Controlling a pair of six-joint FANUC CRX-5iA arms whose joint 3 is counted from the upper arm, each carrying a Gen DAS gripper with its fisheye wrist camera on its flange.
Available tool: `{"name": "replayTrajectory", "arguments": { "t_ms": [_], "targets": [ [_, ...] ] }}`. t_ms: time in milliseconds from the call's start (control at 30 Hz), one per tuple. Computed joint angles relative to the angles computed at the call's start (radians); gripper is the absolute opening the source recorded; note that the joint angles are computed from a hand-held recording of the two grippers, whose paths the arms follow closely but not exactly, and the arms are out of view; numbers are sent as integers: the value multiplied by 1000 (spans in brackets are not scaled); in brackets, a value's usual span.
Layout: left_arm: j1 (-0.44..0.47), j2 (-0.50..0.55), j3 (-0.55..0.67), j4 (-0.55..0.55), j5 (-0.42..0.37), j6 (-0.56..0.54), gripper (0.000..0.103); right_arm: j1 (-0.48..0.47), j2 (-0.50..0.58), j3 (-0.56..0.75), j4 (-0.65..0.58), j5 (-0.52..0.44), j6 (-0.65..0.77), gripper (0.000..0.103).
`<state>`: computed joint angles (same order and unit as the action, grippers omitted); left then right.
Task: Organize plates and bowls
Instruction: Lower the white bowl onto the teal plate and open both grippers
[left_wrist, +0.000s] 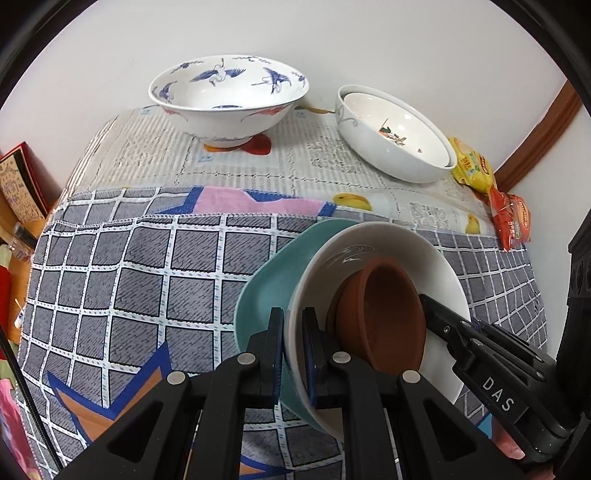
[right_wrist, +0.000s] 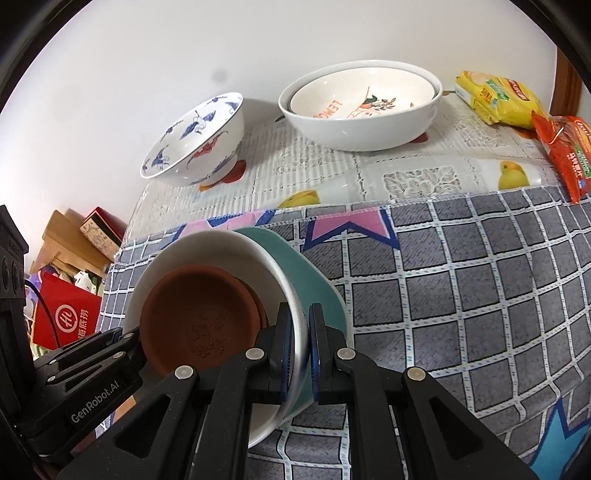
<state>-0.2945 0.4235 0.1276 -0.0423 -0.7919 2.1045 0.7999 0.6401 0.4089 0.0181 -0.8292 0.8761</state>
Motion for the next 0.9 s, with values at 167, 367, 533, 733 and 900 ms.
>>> {"name": "replayTrajectory", "arguments": {
  "t_ms": [167, 367, 533, 733, 900],
  "targets": [
    [12, 9, -11, 19, 18, -18, 10, 0, 26, 28, 0, -14, 6, 9],
    [19, 14, -20, 37, 41, -40, 10, 0, 40, 40, 11, -12, 12, 9],
    [24, 15, -26, 50, 52, -50, 10, -3, 34, 28, 2, 2, 26, 10],
    [25, 18, -24, 52, 48, -56, 11, -5, 35, 31, -5, -1, 41, 10],
    [27, 16, -28, 58, 46, -56, 13, 0, 34, 21, 27, 2, 25, 13]
  ]
}}
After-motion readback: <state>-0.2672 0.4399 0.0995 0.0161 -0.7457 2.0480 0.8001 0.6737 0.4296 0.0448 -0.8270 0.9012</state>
